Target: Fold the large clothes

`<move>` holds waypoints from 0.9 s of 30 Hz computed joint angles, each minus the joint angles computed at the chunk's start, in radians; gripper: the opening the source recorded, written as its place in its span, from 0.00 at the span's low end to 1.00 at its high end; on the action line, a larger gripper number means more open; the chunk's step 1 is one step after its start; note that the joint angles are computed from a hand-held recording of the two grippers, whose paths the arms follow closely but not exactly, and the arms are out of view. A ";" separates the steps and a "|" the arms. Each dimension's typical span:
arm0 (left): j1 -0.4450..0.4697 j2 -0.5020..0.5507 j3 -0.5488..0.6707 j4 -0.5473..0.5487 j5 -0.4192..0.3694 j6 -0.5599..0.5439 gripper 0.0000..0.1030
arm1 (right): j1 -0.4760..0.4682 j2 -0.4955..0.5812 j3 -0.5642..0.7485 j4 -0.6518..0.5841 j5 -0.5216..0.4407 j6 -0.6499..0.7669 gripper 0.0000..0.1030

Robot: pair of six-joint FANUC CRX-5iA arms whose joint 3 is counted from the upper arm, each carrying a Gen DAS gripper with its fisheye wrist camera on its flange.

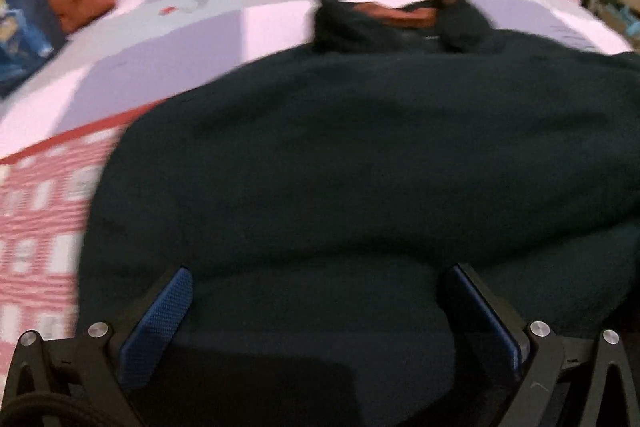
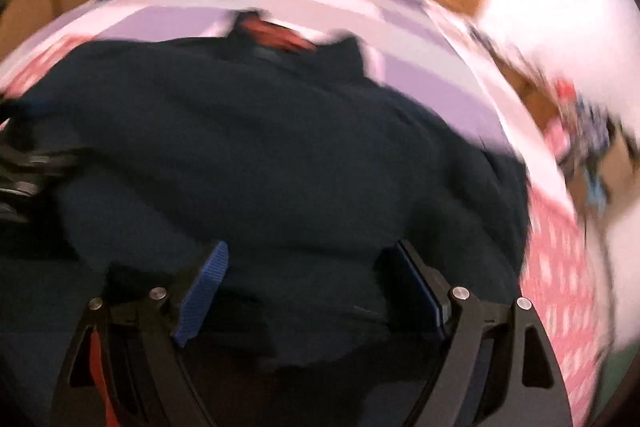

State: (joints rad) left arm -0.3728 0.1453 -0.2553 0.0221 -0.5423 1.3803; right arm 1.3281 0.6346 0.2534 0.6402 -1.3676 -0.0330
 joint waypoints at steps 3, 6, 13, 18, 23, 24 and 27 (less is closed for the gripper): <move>0.079 -0.014 -0.034 0.050 -0.011 -0.017 1.00 | 0.008 -0.076 -0.120 -0.015 -0.003 -0.067 0.88; 0.103 -0.003 -0.061 0.112 -0.002 -0.080 1.00 | -0.006 -0.139 -0.208 -0.045 0.109 -0.160 0.91; 0.079 0.014 0.009 0.009 -0.073 0.038 1.00 | -0.018 -0.069 -0.121 -0.056 0.032 -0.087 0.95; 0.072 -0.080 -0.030 -0.053 -0.106 0.080 1.00 | 0.024 -0.117 -0.144 -0.030 -0.004 -0.124 0.95; 0.094 -0.217 -0.151 0.032 -0.131 0.042 1.00 | 0.127 -0.132 -0.112 -0.006 -0.120 -0.187 0.94; 0.092 -0.241 -0.171 0.041 -0.140 0.045 1.00 | 0.145 -0.136 -0.110 -0.010 -0.124 -0.209 0.94; 0.068 -0.321 -0.238 0.031 -0.187 0.061 1.00 | 0.204 -0.125 -0.071 -0.059 -0.152 -0.264 0.95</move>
